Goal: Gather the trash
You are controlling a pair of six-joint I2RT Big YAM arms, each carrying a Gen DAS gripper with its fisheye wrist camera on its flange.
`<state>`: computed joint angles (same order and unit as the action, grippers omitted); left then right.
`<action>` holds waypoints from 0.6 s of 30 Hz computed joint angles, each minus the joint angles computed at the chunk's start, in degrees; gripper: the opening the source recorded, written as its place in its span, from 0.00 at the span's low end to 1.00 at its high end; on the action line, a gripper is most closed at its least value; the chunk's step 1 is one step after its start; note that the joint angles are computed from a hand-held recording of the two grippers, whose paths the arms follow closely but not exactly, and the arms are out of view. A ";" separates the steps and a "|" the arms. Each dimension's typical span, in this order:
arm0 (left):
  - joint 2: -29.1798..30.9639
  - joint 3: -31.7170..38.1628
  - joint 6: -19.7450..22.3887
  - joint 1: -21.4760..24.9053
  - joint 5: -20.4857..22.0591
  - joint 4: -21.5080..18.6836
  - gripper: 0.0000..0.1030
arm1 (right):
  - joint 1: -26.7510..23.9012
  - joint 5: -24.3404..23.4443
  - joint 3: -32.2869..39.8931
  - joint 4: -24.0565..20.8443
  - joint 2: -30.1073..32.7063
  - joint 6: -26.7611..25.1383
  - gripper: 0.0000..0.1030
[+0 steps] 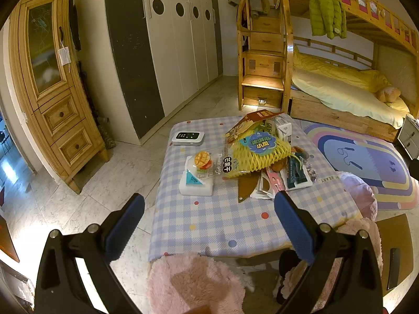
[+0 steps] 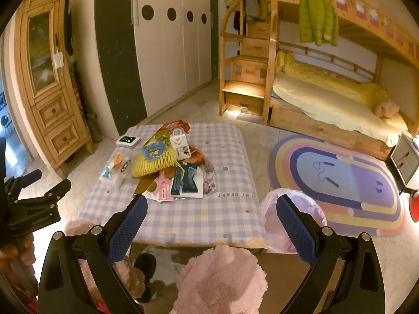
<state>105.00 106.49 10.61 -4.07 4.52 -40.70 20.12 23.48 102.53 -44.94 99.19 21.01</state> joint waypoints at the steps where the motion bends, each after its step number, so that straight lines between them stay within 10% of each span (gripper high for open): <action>1: -0.01 0.00 -0.01 -0.01 0.00 0.02 0.93 | 0.01 -0.03 0.35 -0.38 0.15 0.28 0.95; 18: 0.10 0.17 0.07 0.11 0.04 -0.16 0.93 | 0.05 0.29 -0.21 0.49 0.12 -0.03 0.95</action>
